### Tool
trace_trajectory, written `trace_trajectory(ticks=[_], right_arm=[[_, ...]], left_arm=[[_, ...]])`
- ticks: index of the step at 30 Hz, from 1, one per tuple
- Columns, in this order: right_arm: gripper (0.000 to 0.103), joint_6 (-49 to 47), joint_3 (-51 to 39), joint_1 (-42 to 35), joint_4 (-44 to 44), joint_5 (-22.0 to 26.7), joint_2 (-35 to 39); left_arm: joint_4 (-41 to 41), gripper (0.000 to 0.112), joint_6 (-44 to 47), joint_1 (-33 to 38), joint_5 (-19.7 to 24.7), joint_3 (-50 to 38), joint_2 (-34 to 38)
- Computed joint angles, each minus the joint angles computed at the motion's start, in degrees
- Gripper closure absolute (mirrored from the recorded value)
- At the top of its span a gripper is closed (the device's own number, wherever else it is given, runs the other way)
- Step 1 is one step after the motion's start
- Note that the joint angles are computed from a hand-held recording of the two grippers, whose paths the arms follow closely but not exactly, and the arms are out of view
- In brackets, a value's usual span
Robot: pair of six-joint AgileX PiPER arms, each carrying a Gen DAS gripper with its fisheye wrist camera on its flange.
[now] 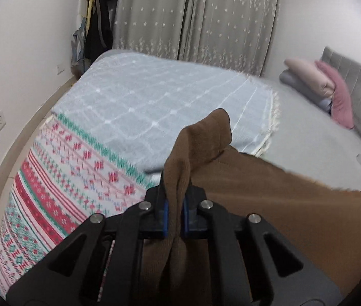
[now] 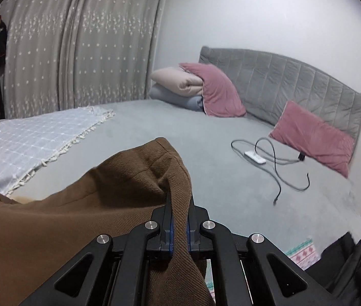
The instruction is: Fold large clothes
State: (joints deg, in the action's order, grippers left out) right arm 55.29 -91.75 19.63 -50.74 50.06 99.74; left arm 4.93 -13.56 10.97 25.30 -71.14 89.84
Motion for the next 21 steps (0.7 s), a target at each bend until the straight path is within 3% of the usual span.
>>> trace_trajectory(ticks=[2,4,6,8,10,12,14,16,18,21], right_arm=[[0.096,-1.79,0.84,-1.45,3.31,0.47,4.41],[0.093,-7.92,-0.38,-5.03,13.40,1.37,10.10],[0.089,-8.58,0.54,-8.18,19.16,-0.92,11.11],[0.083,-6.65,-0.40,-8.51,17.58,0.50,10.99],[0.080,-7.39,-0.10,-9.17,19.03,0.05,10.99],[0.067,-6.33,0.22,-9.16,18.28,0.46,10.82],[0.057,-6.93,-2.11,-8.61,17.82,4.13,11.63],[0.050,-7.63,-1.48,-7.58,16.04,6.37,9.06],[0.047,-7.87,2.40,-7.19,14.17,4.58,3.61],[0.036,-3.58,9.91,-2.61,10.56,3.89,-6.44]], left_arm=[[2.15,0.100,-1.73,-0.89,1.64,-0.61,3.01],[3.11,0.098,-2.46,-1.17,2.78,-1.70,3.56],[5.61,0.097,-4.61,-1.49,3.73,-2.47,4.14],[2.87,0.093,-2.11,-0.67,5.33,-3.77,5.58],[1.23,0.077,-1.72,0.31,7.09,-5.17,6.67],[0.63,0.070,-1.40,0.15,9.72,-6.56,6.96],[-5.65,0.070,5.60,1.81,13.41,-9.03,6.52],[-8.56,0.067,8.61,3.19,13.74,-8.41,3.36],[-11.69,0.054,10.45,5.48,14.61,-6.93,-2.48],[-19.83,0.051,18.97,7.32,20.77,-3.57,-10.30]])
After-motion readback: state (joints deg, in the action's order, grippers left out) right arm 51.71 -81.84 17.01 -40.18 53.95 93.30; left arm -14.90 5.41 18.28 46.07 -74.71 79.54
